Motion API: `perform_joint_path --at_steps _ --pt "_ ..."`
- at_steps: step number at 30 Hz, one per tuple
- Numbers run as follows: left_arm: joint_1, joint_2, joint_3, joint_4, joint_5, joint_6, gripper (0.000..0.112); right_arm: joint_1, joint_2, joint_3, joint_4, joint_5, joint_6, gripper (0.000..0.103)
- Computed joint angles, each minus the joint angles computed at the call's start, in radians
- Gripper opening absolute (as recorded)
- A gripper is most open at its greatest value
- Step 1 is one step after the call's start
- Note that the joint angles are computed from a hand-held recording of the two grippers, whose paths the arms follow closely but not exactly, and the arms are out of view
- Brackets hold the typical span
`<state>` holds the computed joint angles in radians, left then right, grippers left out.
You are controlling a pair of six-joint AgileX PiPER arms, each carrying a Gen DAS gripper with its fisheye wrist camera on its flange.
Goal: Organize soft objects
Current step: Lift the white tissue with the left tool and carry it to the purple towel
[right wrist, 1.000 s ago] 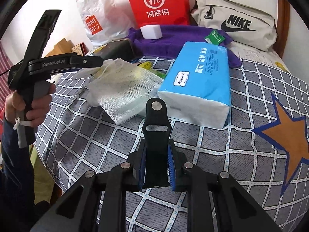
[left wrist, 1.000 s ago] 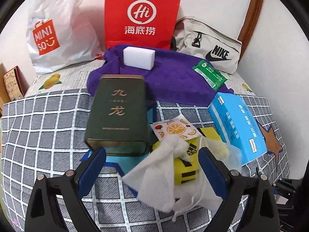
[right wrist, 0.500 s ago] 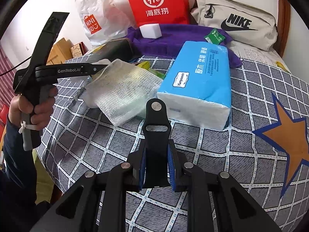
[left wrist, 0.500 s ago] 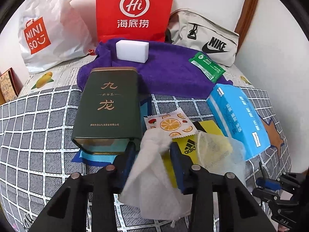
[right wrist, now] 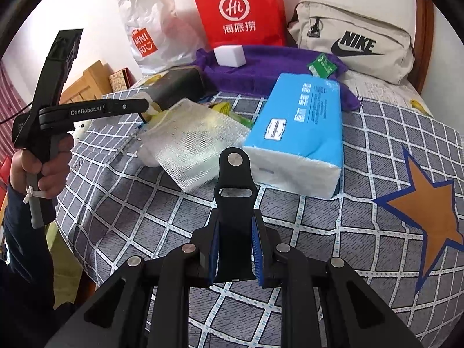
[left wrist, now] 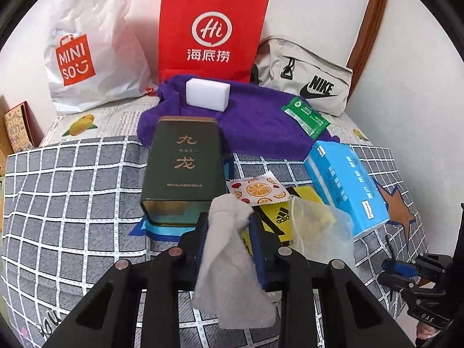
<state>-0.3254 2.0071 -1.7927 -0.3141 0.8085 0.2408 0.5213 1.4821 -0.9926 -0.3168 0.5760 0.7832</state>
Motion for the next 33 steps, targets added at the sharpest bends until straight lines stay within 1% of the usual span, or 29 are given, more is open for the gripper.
perform_joint_path --at_steps 5,7,13,21,25,28,30,33 --pt "0.010 -0.021 0.004 -0.001 0.002 -0.006 0.026 0.003 -0.020 -0.025 -0.026 0.021 0.011 0.020" --pt "0.013 -0.019 -0.013 0.006 0.012 -0.017 0.026 0.004 -0.019 -0.048 -0.046 0.043 0.014 0.020" --pt "0.019 -0.008 -0.065 0.012 0.036 -0.035 0.026 -0.027 -0.008 -0.108 -0.034 0.066 -0.038 0.020" --pt "0.029 0.059 -0.202 0.032 0.095 -0.094 0.026 -0.100 0.043 -0.207 0.003 0.075 -0.119 0.020" --pt "0.028 0.098 -0.272 0.058 0.123 -0.125 0.026 -0.149 0.086 -0.265 0.035 0.075 -0.167 0.020" --pt "0.020 0.127 -0.322 0.105 0.138 -0.165 0.026 -0.180 0.129 -0.324 0.046 0.098 -0.198 0.020" --pt "0.027 0.150 -0.361 0.093 0.163 -0.166 0.026 -0.200 0.154 -0.361 0.063 0.107 -0.228 0.020" --pt "0.023 0.186 -0.431 0.125 0.203 -0.186 0.026 -0.223 0.188 -0.409 0.069 0.108 -0.250 0.020"
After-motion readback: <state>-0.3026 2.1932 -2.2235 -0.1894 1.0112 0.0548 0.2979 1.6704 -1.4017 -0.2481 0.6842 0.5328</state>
